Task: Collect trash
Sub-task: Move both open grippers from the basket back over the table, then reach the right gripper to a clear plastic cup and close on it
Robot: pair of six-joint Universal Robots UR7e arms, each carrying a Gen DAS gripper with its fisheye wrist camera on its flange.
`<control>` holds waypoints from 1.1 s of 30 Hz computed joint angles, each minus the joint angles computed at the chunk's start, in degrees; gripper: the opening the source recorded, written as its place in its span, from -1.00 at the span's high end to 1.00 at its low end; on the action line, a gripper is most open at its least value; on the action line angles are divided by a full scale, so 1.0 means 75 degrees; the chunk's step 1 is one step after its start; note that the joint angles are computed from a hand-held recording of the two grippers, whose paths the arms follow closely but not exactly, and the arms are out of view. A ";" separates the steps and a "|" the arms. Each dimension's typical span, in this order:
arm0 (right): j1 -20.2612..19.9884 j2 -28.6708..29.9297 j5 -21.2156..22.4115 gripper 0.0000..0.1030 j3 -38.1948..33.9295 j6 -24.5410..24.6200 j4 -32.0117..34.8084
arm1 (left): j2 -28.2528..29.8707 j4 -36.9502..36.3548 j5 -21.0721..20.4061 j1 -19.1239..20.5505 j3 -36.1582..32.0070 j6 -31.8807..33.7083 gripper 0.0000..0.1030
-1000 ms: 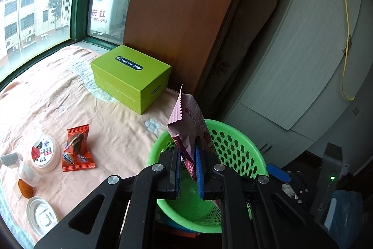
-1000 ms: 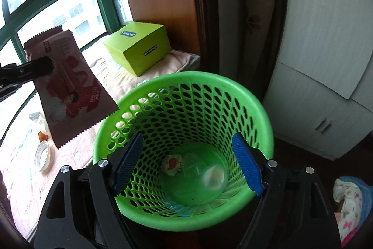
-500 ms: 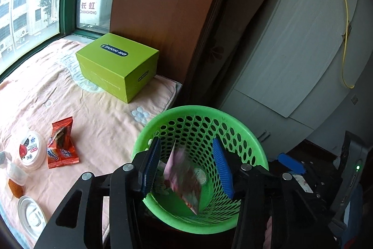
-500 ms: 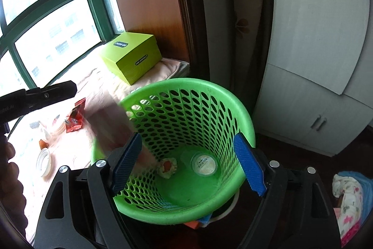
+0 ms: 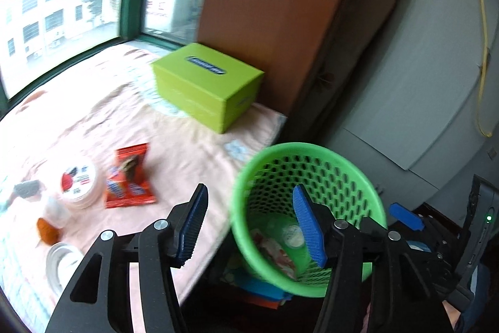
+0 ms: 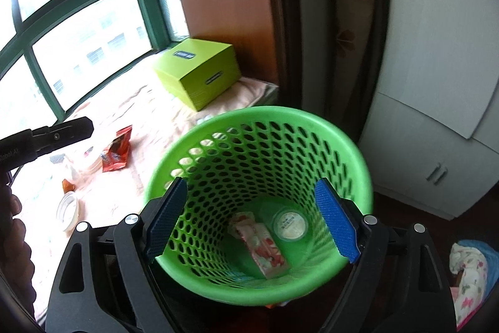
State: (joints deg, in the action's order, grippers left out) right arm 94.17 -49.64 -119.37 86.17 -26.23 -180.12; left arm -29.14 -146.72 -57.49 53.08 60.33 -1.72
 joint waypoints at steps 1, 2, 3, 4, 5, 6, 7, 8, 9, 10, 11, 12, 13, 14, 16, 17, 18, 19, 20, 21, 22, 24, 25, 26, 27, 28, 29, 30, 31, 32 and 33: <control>0.0030 0.0049 0.0025 -0.62 -0.0050 -0.0039 0.0044 | -0.0085 -0.0061 0.0091 0.0020 0.0114 -0.0041 -0.07; 0.0060 0.0100 0.0051 -0.62 -0.0099 -0.0083 0.0083 | -0.0167 -0.0133 0.0185 0.0043 0.0224 -0.0075 -0.07; 0.0090 0.0159 0.0074 -0.62 -0.0159 -0.0115 0.0134 | -0.0252 -0.0194 0.0288 0.0067 0.0338 -0.0117 -0.07; 0.0119 0.0211 0.0103 -0.62 -0.0211 -0.0140 0.0185 | -0.0337 -0.0249 0.0389 0.0097 0.0447 -0.0160 -0.07; 0.0148 0.0267 0.0142 -0.62 -0.0271 -0.0166 0.0245 | -0.0425 -0.0297 0.0498 0.0124 0.0558 -0.0219 -0.07; 0.0179 0.0330 0.0184 -0.63 -0.0333 -0.0198 0.0300 | -0.0519 -0.0335 0.0586 0.0159 0.0668 -0.0284 -0.07; 0.0212 0.0389 0.0217 -0.63 -0.0394 -0.0229 0.0354 | -0.0616 -0.0379 0.0673 0.0198 0.0778 -0.0362 -0.11; 0.0238 0.0438 0.0255 -0.63 -0.0434 -0.0255 0.0396 | -0.0714 -0.0442 0.0781 0.0229 0.0895 -0.0439 -0.12; 0.0270 0.0499 0.0297 -0.63 -0.0494 -0.0281 0.0459 | -0.0803 -0.0490 0.0874 0.0263 0.0987 -0.0499 -0.12; 0.0303 0.0562 0.0324 -0.63 -0.0561 -0.0310 0.0526 | -0.0914 -0.0567 0.0952 0.0299 0.1111 -0.0552 -0.12; 0.0338 0.0626 0.0356 -0.63 -0.0623 -0.0354 0.0589 | -0.1007 -0.0630 0.1042 0.0331 0.1214 -0.0593 -0.12; 0.0369 0.0696 0.0388 -0.63 -0.0684 -0.0394 0.0631 | -0.1108 -0.0682 0.1167 0.0360 0.1322 -0.0649 -0.12; 0.0403 0.0759 0.0419 -0.63 -0.0731 -0.0425 0.0667 | -0.1202 -0.0743 0.1262 0.0392 0.1426 -0.0696 -0.12; 0.0435 0.0819 0.0461 -0.63 -0.0782 -0.0450 0.0722 | -0.1301 -0.0805 0.1354 0.0424 0.1531 -0.0742 -0.12; 0.0483 0.0959 0.0541 -0.63 -0.0927 -0.0507 0.0881 | -0.1495 -0.0902 0.1546 0.0493 0.1725 -0.0828 -0.12; 0.0515 0.1033 0.0571 -0.63 -0.0995 -0.0544 0.0946 | -0.1591 -0.0941 0.1630 0.0528 0.1809 -0.0883 -0.12; 0.0548 0.1109 0.0606 -0.63 -0.1062 -0.0580 0.1016 | -0.1700 -0.1007 0.1719 0.0560 0.1915 -0.0942 -0.12; 0.0580 0.1187 0.0651 -0.63 -0.1136 -0.0608 0.1107 | -0.1800 -0.1072 0.1791 0.0591 0.2007 -0.0984 -0.12; 0.0610 0.1267 0.0689 -0.63 -0.1217 -0.0635 0.1196 | -0.1901 -0.1127 0.1882 0.0621 0.2101 -0.1035 -0.12; 0.0642 0.1350 0.0735 -0.63 -0.1297 -0.0677 0.1287 | -0.1994 -0.1188 0.1967 0.0650 0.2193 -0.1072 -0.12; 0.0677 0.1437 0.0776 -0.63 -0.1379 -0.0732 0.1359 | -0.2095 -0.1246 0.2070 0.0676 0.2292 -0.1119 -0.12; 0.0751 0.1607 0.0851 -0.63 -0.1526 -0.0828 0.1490 | -0.2280 -0.1313 0.2229 0.0734 0.2452 -0.1241 -0.12; 0.0785 0.1700 0.0897 -0.63 -0.1629 -0.0860 0.1610 | -0.2375 -0.1371 0.2292 0.0765 0.2536 -0.1286 -0.12; 0.0809 0.1788 0.0950 -0.63 -0.1734 -0.0885 0.1737 | -0.2449 -0.1422 0.2358 0.0789 0.2607 -0.1325 -0.12; 0.0840 0.1888 0.1010 -0.63 -0.1847 -0.0915 0.1872 | -0.2532 -0.1467 0.2428 0.0814 0.2680 -0.1363 -0.12; 0.0874 0.1980 0.1046 -0.63 -0.1944 -0.0956 0.1972 | -0.2614 -0.1534 0.2485 0.0833 0.2775 -0.1397 -0.12; 0.0910 0.2089 0.1059 -0.63 -0.2061 -0.1003 0.2070 | -0.2673 -0.1576 0.2538 0.0856 0.2834 -0.1439 -0.12; 0.0947 0.2195 0.1097 -0.63 -0.2172 -0.1052 0.2168 | -0.2746 -0.1605 0.2575 0.0882 0.2897 -0.1479 -0.12; 0.0979 0.2300 0.1155 -0.63 -0.2289 -0.1094 0.2290 | -0.2808 -0.1628 0.2612 0.0904 0.2957 -0.1510 -0.12; 0.1014 0.2400 0.1172 -0.63 -0.2401 -0.1130 0.2402 | -0.2847 -0.1642 0.2664 0.0923 0.2998 -0.1539 -0.12; 0.1051 0.2525 0.1168 -0.63 -0.2539 -0.1186 0.2504 | -0.2915 -0.1659 0.2706 0.0940 0.3072 -0.1566 -0.12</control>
